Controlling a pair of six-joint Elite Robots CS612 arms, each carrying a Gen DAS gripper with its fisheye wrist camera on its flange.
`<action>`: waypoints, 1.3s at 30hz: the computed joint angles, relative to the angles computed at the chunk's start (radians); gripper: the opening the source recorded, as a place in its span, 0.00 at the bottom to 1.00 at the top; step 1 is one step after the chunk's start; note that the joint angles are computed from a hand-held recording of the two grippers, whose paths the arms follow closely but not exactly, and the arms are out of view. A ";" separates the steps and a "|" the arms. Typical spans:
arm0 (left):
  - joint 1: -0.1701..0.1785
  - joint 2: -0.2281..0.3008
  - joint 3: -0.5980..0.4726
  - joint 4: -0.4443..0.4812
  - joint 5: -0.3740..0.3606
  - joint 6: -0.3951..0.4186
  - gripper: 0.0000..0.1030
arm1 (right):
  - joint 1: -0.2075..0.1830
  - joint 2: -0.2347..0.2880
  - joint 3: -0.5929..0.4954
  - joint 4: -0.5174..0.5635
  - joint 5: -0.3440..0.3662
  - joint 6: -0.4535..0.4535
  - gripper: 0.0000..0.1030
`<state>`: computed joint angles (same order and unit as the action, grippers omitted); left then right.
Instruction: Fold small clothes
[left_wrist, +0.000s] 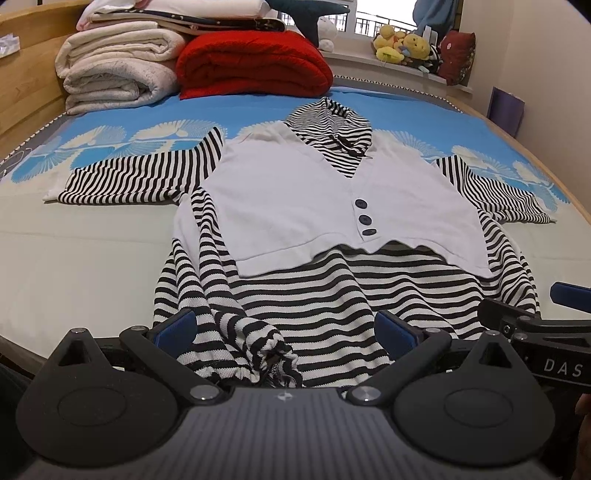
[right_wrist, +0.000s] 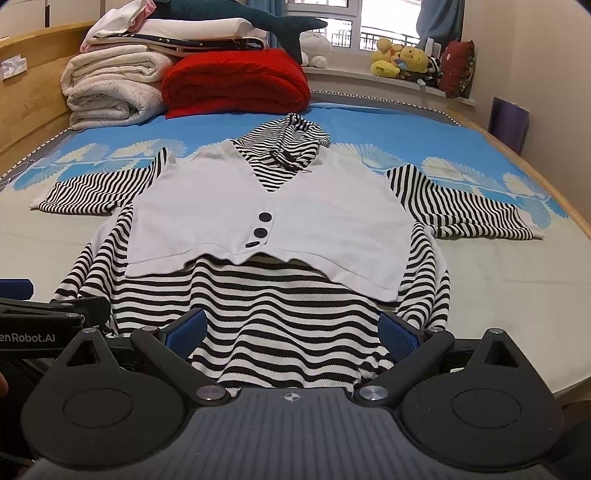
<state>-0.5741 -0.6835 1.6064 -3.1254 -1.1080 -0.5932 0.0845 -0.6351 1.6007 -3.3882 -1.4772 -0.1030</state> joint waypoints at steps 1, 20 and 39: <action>0.000 0.000 0.000 0.002 0.000 -0.001 0.99 | 0.000 0.000 0.000 0.002 -0.002 -0.001 0.96; 0.103 0.036 -0.122 0.341 -0.077 -0.189 0.99 | -0.028 0.055 -0.097 0.110 -0.214 0.179 0.81; 0.117 0.058 -0.142 0.399 -0.129 -0.212 0.93 | -0.055 0.055 -0.120 0.325 -0.130 0.297 0.20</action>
<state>-0.4569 -0.6257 1.4648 -2.7264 -1.2366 -0.8052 0.0298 -0.5803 1.4807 -3.0637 -1.6074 0.1936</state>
